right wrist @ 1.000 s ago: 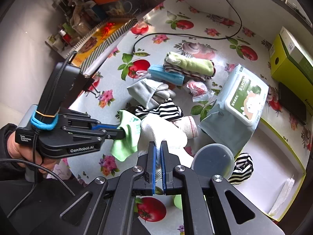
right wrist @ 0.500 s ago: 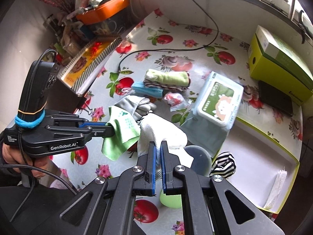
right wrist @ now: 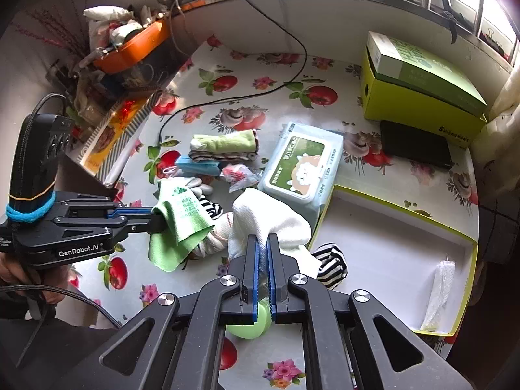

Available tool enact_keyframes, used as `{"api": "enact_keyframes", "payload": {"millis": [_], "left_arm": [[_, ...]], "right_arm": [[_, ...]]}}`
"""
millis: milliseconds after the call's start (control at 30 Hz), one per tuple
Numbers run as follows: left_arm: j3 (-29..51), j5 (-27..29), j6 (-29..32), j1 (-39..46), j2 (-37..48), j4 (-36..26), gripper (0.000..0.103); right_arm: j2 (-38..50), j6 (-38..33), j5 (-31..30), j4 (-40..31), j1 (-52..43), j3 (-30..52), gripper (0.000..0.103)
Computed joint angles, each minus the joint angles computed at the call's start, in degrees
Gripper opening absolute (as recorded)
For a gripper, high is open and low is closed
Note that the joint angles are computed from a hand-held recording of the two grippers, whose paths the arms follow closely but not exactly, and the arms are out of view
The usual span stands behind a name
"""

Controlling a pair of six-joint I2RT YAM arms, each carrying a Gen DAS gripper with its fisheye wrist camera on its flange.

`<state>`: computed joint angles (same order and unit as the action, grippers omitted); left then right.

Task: Organize soft objects
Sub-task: 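Carry the white sock and green cloth over the white box lid, then open the left tool to drop the green cloth while the right drops the white sock in the lid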

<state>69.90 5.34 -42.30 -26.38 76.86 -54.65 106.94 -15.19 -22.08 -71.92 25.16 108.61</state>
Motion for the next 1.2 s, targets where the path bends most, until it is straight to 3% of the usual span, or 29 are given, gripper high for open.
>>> {"api": "enact_keyframes", "payload": {"millis": [1200], "left_arm": [[35.3, 3.3, 10.8, -4.9, 31.8, -5.9, 0.007]], "right_arm": [[3.9, 0.6, -0.4, 4.3, -15.2, -3.7, 0.005]]}}
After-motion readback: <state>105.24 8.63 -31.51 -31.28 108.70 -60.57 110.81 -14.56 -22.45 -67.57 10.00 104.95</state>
